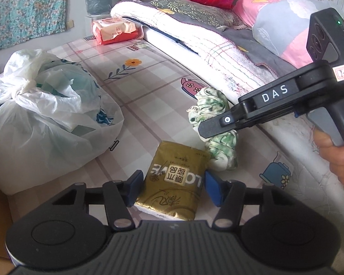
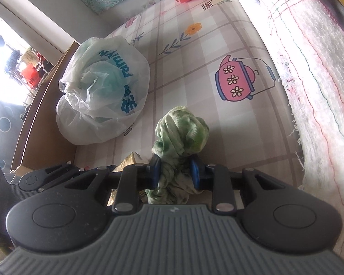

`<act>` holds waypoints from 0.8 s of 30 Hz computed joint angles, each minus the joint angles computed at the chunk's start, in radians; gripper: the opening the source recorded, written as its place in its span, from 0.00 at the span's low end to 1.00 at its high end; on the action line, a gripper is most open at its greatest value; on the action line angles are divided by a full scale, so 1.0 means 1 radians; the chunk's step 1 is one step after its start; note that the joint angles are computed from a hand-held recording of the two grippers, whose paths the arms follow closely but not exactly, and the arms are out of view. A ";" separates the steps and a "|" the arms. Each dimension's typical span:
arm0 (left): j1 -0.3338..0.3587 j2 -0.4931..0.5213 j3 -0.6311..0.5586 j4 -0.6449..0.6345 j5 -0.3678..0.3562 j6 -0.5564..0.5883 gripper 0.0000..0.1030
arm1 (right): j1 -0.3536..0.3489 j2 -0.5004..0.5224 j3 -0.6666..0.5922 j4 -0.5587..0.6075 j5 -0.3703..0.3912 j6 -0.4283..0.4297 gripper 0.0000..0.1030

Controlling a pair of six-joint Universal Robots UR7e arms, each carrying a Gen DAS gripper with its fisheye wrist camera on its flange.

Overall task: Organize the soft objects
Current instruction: 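Carry the gold packet and green cloth over the box with both grippers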

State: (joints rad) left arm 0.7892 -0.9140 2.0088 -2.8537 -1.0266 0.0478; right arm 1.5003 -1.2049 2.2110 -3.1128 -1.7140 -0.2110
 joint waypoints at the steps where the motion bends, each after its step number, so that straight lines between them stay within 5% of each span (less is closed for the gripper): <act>1: -0.001 -0.008 0.004 -0.011 0.000 -0.004 0.57 | 0.003 -0.004 0.002 -0.005 0.005 0.001 0.24; 14: -0.025 -0.191 0.051 -0.130 0.056 -0.100 0.57 | 0.127 -0.018 -0.072 -0.020 0.136 -0.017 0.23; 24: -0.040 -0.403 0.114 -0.160 0.288 -0.222 0.57 | 0.263 0.175 -0.326 0.132 0.320 -0.040 0.23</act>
